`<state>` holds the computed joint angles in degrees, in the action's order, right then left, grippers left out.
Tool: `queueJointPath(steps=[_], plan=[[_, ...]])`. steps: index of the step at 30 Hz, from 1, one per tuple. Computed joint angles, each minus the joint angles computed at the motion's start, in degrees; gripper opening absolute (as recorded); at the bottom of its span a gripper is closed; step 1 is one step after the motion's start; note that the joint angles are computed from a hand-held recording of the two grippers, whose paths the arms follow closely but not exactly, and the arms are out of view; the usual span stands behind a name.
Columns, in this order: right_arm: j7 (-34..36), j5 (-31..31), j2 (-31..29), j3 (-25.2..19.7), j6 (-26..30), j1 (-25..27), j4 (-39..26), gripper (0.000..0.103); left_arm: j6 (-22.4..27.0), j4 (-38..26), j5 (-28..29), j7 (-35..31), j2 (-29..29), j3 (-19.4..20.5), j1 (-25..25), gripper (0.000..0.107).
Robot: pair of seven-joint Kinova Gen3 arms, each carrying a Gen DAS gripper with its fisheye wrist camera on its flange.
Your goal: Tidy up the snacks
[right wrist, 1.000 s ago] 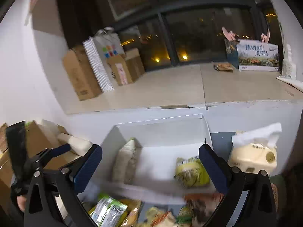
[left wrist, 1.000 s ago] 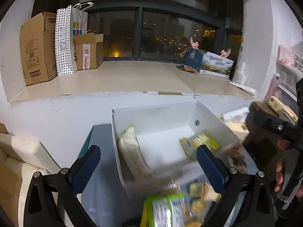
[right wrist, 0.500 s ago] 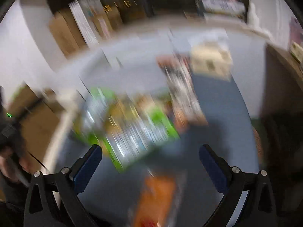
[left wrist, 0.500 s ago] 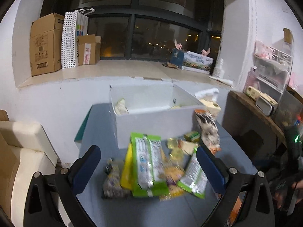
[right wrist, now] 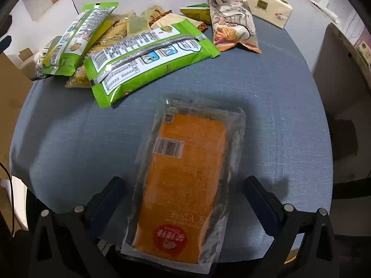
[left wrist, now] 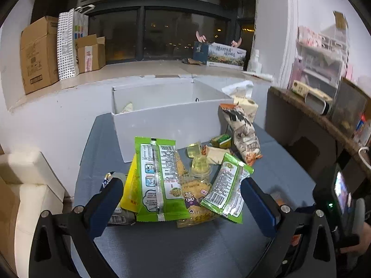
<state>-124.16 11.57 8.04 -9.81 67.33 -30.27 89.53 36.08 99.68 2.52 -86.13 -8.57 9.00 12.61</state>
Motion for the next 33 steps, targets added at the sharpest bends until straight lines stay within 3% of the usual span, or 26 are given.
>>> queueJointPath(steps=[1,3,5,7,11,14,20,23,25,28,30,33], plan=[[0.09,0.18,-0.27,0.03,-0.51,0.07,0.46,0.103,0.08,-0.08,0.05,-0.33,0.32,0.03,0.15,0.103],[1.59,0.04,-1.43,-0.23,-2.36,0.36,1.87,0.091,0.3,-0.55,-0.02,-0.87,1.43,0.45,0.64,0.103],[2.97,-0.38,-3.75,-0.66,-4.79,0.7,3.93,0.065,0.14,-0.94,-1.21,-1.62,2.48,1.23,1.29,0.103],[4.54,-3.17,-5.49,-0.16,-7.2,2.42,5.64,0.062,0.09,-1.61,-3.95,-2.48,3.77,2.51,2.29,0.103],[10.07,-10.01,-9.27,1.28,-12.41,6.78,9.23,0.061,1.77,-4.24,-5.65,-7.5,7.19,3.44,5.04,0.103],[9.84,-8.75,-13.0,0.67,-14.17,8.44,10.89,0.061,5.07,-8.49,-5.26,-10.6,11.72,3.78,7.15,0.103],[9.15,-9.48,-19.57,0.63,-16.06,12.23,14.16,0.061,15.08,-20.47,-10.46,-11.47,23.49,2.63,12.99,0.103],[8.52,-9.75,-21.89,0.19,-16.64,13.77,15.52,0.061,17.71,-23.81,-13.44,-10.17,26.6,0.73,15.78,0.102],[9.81,-10.9,-23.22,0.91,-16.91,14.25,16.27,0.061,19.93,-26.0,-12.08,-11.58,28.18,0.8,15.38,0.101],[10.55,-11.57,-23.43,0.92,-17.1,15.01,16.49,0.061,21.03,-27.16,-9.58,-13.17,28.87,0.71,14.5,0.066],[11.23,-12.06,-23.65,1.09,-16.9,15.33,16.46,0.061,22.17,-28.15,-9.11,-13.08,28.96,0.27,14.6,0.062],[11.72,-12.28,-22.9,0.73,-17.61,15.61,16.23,0.061,18.75,-25.47,-6.7,-13.55,25.97,0.27,13.15,0.06]])
